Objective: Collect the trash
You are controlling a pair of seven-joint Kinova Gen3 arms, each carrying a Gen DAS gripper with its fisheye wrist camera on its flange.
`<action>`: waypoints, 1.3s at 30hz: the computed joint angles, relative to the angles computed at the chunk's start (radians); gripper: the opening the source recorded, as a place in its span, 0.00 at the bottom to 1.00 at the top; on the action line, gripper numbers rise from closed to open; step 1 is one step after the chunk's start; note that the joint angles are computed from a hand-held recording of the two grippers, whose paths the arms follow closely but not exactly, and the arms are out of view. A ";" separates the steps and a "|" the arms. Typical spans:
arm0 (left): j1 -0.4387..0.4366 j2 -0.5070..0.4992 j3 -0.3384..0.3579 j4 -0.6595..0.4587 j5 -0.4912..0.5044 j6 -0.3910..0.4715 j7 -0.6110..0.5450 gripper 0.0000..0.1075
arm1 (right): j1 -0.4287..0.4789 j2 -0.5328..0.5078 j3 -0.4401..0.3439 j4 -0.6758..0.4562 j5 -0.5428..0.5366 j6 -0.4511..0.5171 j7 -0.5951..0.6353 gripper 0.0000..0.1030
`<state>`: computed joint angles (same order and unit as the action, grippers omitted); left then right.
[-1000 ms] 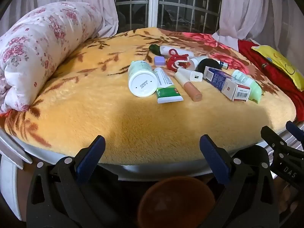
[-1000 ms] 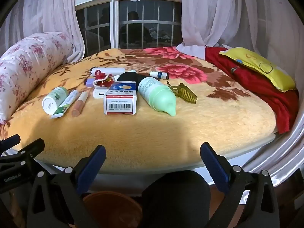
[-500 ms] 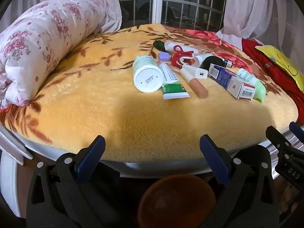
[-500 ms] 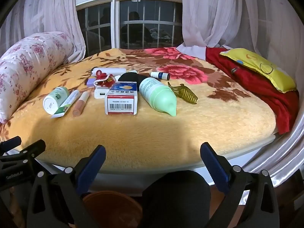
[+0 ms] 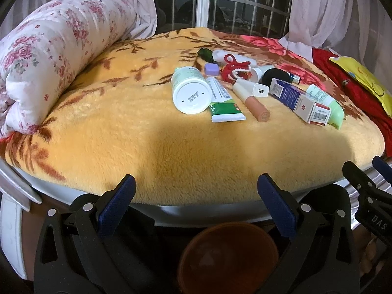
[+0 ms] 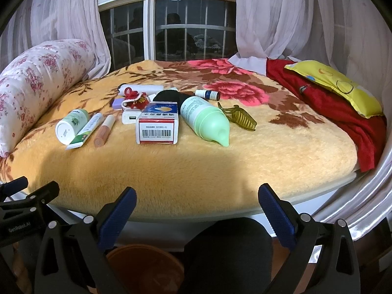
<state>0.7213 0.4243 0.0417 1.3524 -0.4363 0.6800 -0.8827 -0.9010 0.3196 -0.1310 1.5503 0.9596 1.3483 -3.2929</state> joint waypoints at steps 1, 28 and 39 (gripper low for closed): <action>0.000 -0.001 -0.001 0.003 0.000 -0.004 0.002 0.90 | 0.000 0.000 0.000 0.002 0.000 -0.002 -0.003 0.95; -0.006 -0.003 0.000 0.009 0.003 -0.011 -0.004 0.91 | 0.005 -0.003 -0.005 0.025 0.000 -0.015 -0.019 0.95; -0.008 -0.003 0.001 0.007 0.005 -0.010 -0.008 0.91 | 0.006 -0.002 -0.005 0.029 -0.003 -0.018 -0.024 0.95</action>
